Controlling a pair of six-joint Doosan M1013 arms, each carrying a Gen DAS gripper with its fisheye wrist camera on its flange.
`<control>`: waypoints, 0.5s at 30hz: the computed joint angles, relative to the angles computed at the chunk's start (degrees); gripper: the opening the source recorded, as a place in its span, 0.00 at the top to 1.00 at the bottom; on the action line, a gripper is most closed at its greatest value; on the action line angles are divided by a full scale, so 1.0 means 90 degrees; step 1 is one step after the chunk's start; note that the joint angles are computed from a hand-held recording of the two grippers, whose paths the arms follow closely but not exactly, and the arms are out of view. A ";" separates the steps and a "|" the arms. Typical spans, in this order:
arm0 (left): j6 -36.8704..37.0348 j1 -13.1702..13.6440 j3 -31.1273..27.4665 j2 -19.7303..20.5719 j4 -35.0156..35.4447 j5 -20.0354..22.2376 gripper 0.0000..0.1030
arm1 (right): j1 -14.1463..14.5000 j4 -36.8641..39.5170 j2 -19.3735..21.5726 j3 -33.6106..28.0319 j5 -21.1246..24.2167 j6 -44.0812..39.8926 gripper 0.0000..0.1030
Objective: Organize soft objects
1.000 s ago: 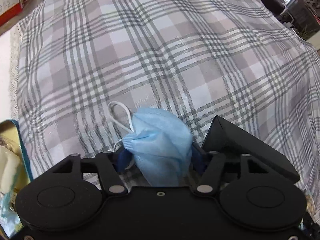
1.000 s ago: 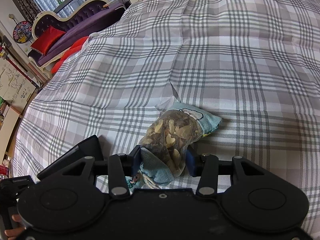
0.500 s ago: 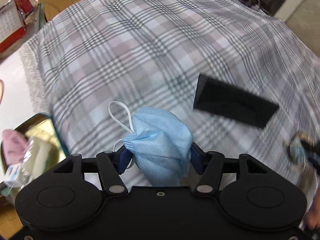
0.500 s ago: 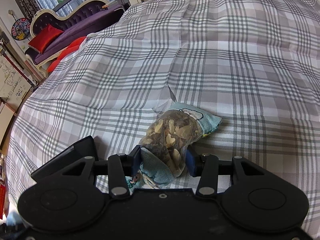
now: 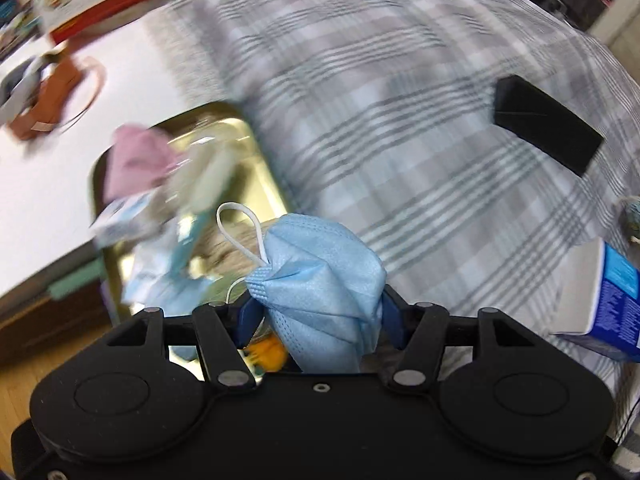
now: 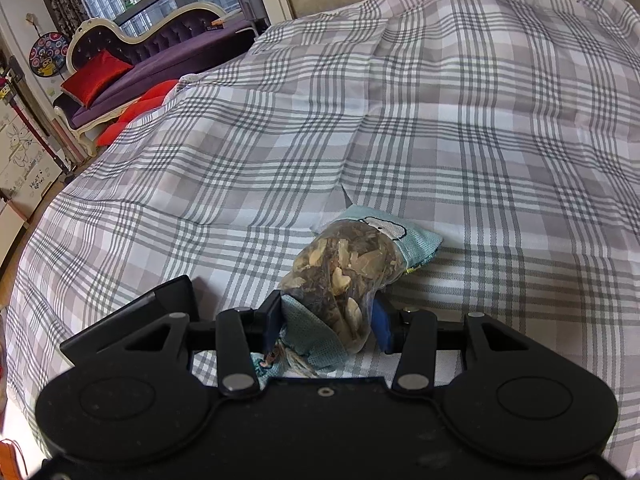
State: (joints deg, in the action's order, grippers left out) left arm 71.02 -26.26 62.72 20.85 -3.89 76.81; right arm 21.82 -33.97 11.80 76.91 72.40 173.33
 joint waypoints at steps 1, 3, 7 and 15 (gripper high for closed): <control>-0.0079 0.0052 0.0110 -0.0070 0.0026 -0.0058 0.44 | 0.0007 -0.0034 0.0012 -0.0014 0.0018 0.0008 0.57; -0.0231 0.0127 0.0294 -0.0186 0.0121 -0.0173 0.44 | 0.0029 -0.0114 0.0043 -0.0048 0.0084 0.0034 0.57; -0.0455 0.0276 0.0607 -0.0350 0.0239 -0.0346 0.44 | 0.0089 -0.0262 0.0106 -0.0132 0.0177 0.0025 0.57; -0.0651 0.0459 0.0863 -0.0442 0.0147 -0.0465 0.44 | 0.0189 -0.0249 0.0227 -0.0253 0.0025 -0.0283 0.57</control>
State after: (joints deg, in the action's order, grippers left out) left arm 65.16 -22.13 70.48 16.87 -2.57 72.63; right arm 23.52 -36.21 13.84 74.63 72.63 170.78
